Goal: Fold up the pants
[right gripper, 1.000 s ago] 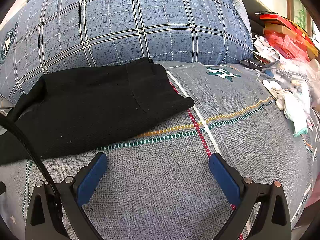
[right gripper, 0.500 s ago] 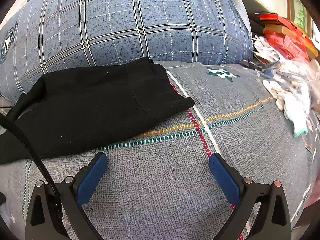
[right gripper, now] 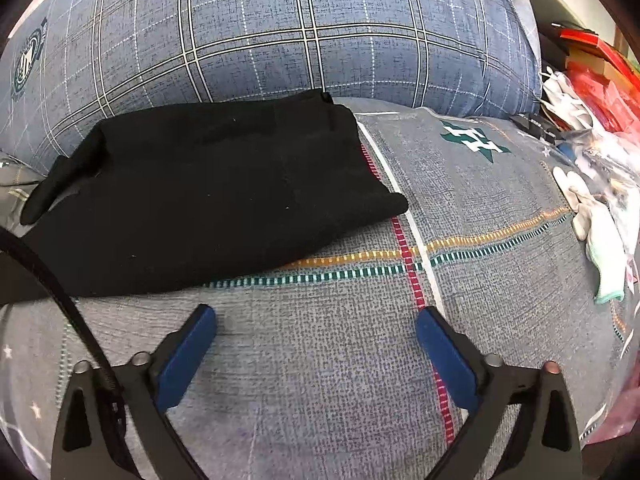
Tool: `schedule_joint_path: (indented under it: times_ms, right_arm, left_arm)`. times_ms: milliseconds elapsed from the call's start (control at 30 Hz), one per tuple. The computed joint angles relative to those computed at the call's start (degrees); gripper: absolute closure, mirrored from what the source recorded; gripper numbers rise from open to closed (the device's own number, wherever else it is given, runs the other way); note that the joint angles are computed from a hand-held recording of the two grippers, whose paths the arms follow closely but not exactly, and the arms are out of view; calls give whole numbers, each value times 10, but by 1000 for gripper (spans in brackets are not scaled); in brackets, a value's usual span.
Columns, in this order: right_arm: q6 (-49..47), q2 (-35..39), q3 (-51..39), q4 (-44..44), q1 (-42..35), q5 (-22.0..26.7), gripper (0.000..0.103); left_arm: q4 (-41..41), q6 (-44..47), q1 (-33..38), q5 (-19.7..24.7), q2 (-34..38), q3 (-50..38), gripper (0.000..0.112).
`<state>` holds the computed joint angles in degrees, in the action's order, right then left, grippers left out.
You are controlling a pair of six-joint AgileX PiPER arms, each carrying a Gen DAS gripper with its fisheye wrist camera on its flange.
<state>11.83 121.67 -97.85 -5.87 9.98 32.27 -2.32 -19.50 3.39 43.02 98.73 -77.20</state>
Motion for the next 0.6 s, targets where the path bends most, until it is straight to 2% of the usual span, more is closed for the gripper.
schedule_joint_path:
  times_ms: [67,167,400,433,533,600]
  right_arm:
    - [-50,-10,8,77,-12,-11,9]
    - [-137,3,-19,215,-37,18,13]
    - [-211,53,-89,425,-90,67,18]
    - [-205,63,-105,441,-98,78,20]
    - [-148,93,-168,419,-103,109,23]
    - [-102,117,-220,376,-97,126,23]
  left_arm:
    - [-52,36,39,8,28,-16,31]
    - [-122,90,76,8,58,-28,31]
    - [-47,61,35,22,111,-97,30]
    - [-44,60,33,22,113,-102,33]
    - [-27,51,29,16,113,-103,72]
    - [-41,66,34,6,111,-95,75]
